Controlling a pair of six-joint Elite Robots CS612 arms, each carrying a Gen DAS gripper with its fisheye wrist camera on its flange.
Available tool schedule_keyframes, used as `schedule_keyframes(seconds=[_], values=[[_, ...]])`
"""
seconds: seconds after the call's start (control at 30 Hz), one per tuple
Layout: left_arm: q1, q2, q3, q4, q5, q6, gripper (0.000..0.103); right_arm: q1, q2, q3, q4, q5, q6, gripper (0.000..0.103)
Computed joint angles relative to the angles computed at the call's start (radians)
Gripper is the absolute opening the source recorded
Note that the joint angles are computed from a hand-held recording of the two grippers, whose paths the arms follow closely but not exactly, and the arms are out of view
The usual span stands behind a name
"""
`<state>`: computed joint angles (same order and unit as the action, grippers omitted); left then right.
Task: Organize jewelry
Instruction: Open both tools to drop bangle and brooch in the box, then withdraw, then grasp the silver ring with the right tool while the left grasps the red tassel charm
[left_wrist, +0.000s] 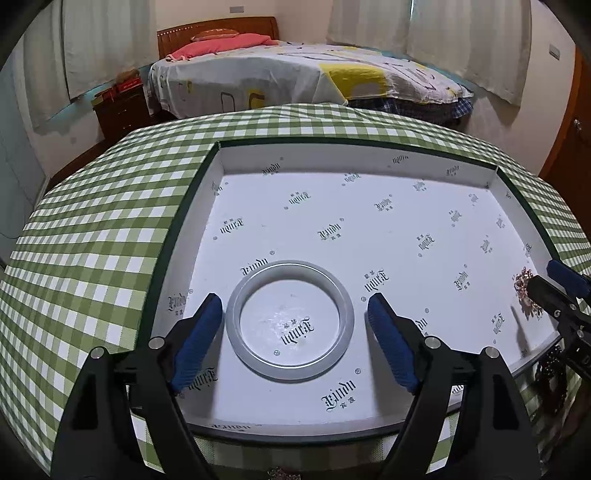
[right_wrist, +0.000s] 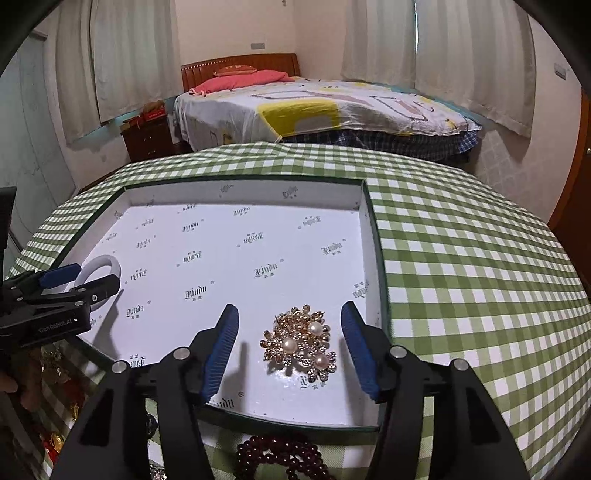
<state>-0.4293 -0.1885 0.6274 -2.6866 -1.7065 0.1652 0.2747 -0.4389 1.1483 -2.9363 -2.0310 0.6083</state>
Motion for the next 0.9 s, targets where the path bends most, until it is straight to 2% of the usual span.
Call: schedule_keyframes(seconds=[0.13, 0.3, 0.5, 0.63, 0.9], values=[[0.0, -0.026, 0.054, -0.08, 0.009, 0.002, 0.08, 0.008, -0.011, 0.017, -0.031, -0.03, -0.002, 0.057], [0.005, -0.086, 0.182, -0.262, 0.002, -0.005, 0.08, 0.028, -0.029, 0.048, -0.075, -0.064, -0.008, 0.058], [0.014, -0.159, 0.349, -0.431, 0.004, -0.016, 0.08, 0.059, -0.053, 0.101, -0.114, -0.084, -0.003, 0.058], [0.02, -0.197, 0.436, -0.485, 0.012, -0.014, 0.08, 0.079, -0.061, 0.132, -0.127, -0.083, 0.003, 0.058], [0.035, -0.246, 0.561, -0.539, 0.022, -0.018, 0.08, 0.105, -0.056, 0.159, -0.152, -0.029, -0.002, 0.058]])
